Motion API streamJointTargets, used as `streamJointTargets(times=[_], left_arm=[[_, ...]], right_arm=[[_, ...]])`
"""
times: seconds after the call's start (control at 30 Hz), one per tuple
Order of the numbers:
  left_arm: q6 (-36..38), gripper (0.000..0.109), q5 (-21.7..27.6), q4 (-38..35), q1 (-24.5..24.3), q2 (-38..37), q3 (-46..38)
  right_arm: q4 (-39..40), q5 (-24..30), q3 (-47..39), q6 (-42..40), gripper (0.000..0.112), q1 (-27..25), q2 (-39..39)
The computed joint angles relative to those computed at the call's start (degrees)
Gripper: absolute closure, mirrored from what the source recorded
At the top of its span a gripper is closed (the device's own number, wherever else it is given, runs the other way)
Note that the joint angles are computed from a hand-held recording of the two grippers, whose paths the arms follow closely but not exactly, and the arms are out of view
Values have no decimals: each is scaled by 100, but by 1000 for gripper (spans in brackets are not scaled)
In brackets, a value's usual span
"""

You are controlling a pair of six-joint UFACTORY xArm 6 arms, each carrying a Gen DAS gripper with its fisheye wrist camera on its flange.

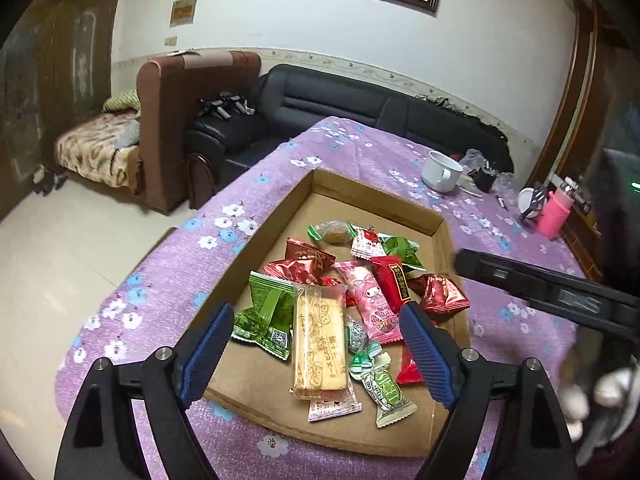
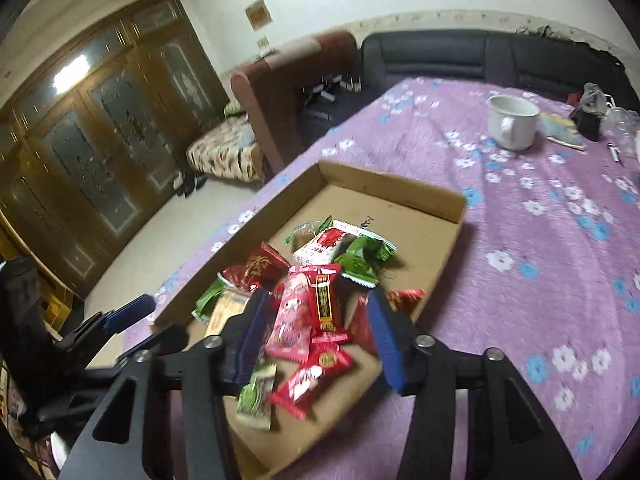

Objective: Organize snacks

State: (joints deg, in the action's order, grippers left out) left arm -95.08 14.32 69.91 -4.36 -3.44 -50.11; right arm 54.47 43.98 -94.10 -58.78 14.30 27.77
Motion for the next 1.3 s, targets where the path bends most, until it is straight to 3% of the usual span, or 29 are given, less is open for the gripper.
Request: streamJointTargets(times=[0.2, 0.43, 0.6, 1.13, 1.3], left_arm=[[362, 20, 725, -198, -484, -5, -165], [509, 13, 1633, -253, -1089, 31, -460], [700, 13, 1934, -385, -1356, 125, -642], [1223, 13, 2139, -762, -1773, 518, -1078], [949, 13, 2117, -545, -1807, 477, -1035]], right_arm=[[652, -234, 985, -873, 58, -225, -711], [968, -24, 1255, -1089, 54, -534, -903], [1148, -23, 1487, -1220, 54, -710, -1024], [1460, -84, 1982, -1644, 51, -919, -1340], [1469, -122, 2047, -1686, 51, -922, -1371]])
